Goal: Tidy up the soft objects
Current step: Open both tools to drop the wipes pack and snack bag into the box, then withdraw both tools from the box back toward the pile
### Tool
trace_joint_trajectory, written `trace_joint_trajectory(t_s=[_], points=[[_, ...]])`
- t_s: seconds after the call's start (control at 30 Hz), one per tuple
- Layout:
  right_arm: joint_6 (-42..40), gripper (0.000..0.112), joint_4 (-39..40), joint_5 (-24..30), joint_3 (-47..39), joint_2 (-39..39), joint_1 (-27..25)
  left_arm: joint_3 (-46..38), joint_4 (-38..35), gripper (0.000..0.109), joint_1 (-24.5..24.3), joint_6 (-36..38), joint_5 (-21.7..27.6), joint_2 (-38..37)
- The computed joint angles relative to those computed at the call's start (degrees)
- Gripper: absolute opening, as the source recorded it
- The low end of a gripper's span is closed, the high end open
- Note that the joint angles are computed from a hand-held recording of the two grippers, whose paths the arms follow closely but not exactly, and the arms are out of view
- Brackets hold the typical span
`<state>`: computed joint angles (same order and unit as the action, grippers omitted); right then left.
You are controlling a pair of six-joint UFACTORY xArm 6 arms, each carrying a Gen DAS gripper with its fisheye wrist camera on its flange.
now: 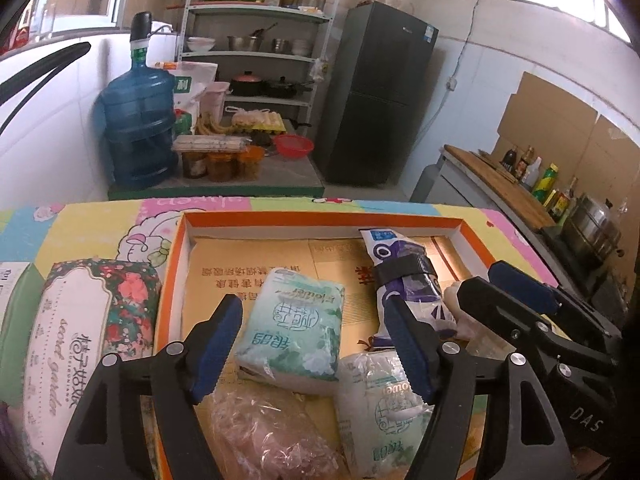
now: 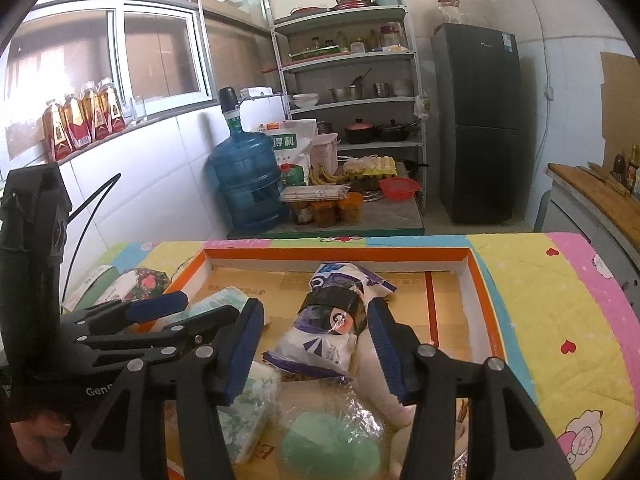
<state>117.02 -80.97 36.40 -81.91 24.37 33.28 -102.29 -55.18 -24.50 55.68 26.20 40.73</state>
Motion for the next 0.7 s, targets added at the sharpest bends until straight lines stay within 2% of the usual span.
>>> trace_joint_trajectory(t_s=[0.27, 0.7], points=[[2.58, 0.054, -1.65, -0.08, 0.92, -1.01, 0.37, 4.48, -7.85, 0.077, 0.22, 7.81, -2.37, -4.3], [3.38, 0.054, -2.42, 3.86, 1.37, -2.9, 3.94, 10.95, -13.8, 0.077, 0.65, 16.71, -4.99, -10.8]])
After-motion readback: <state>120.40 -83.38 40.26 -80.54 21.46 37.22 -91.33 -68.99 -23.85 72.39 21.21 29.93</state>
